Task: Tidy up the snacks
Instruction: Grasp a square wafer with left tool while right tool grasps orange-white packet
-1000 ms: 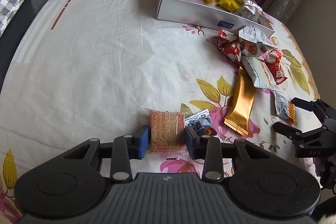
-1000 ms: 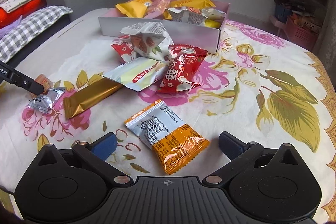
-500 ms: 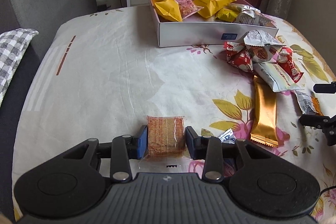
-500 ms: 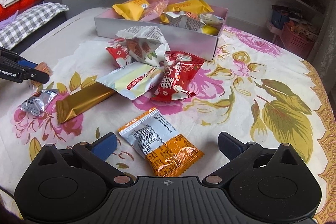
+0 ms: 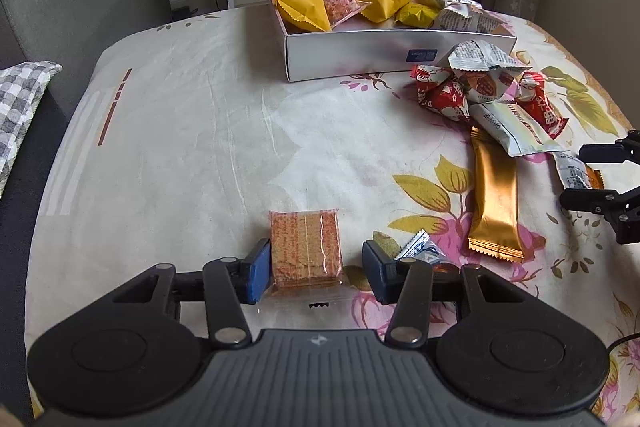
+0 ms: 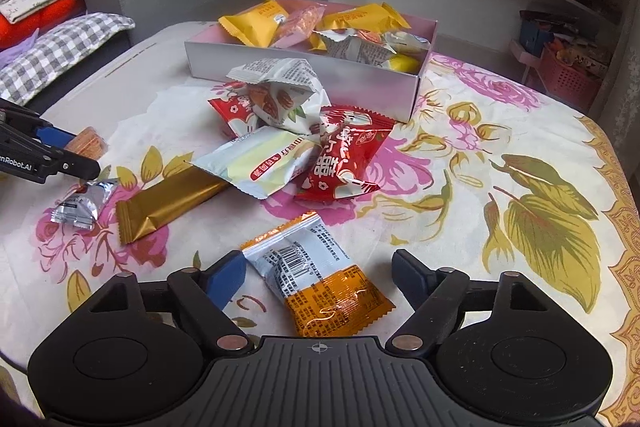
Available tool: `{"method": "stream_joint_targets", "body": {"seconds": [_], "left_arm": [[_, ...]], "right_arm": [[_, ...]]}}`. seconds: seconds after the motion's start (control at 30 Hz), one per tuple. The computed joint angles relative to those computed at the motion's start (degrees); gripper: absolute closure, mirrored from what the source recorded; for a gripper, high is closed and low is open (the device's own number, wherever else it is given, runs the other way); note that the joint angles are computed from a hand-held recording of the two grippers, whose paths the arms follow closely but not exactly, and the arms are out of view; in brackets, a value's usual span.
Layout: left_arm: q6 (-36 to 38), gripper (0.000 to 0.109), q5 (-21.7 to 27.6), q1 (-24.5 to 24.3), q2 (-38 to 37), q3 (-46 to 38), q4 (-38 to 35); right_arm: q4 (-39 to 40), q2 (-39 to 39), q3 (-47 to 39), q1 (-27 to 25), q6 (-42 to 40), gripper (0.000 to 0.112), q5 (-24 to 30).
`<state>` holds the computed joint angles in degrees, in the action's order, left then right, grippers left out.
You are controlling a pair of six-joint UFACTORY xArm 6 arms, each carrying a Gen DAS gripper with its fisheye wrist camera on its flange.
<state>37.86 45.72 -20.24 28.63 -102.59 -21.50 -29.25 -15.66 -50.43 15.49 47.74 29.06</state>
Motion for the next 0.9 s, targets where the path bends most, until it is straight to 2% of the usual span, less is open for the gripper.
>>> {"method": "stream_joint_targets", "body": {"seconds": [0.07,0.13,0.2,0.33,0.9], "left_arm": [[-1.0,0.072,-0.1,0.0,0.0,-0.1,0.8],[-2.1,0.074,0.6,0.2,0.4,-0.9,1.0],[-3.0,0.074,1.1,0.3,0.6,-1.5,1.1],[-3.7,0.075,1.2,0.2,0.5,-1.4,1.8],[-4.3,0.077,4.4,0.4,0.8,-3.8,-0.3]], "right_arm": [[1.0,0.0,0.0,0.1,-1.0,0.047,-0.4],[1.8,0.1,-0.3,0.3,-2.2,0.055,-0.6],[3.0,0.3,-0.5,0.6,-3.5,0.071,-1.0],[2.1,0.8,-1.5,1.4,-3.1,0.074,-0.1],[4.5,0.7,-4.5,2.8,-4.7,0.074,2.5]]}}
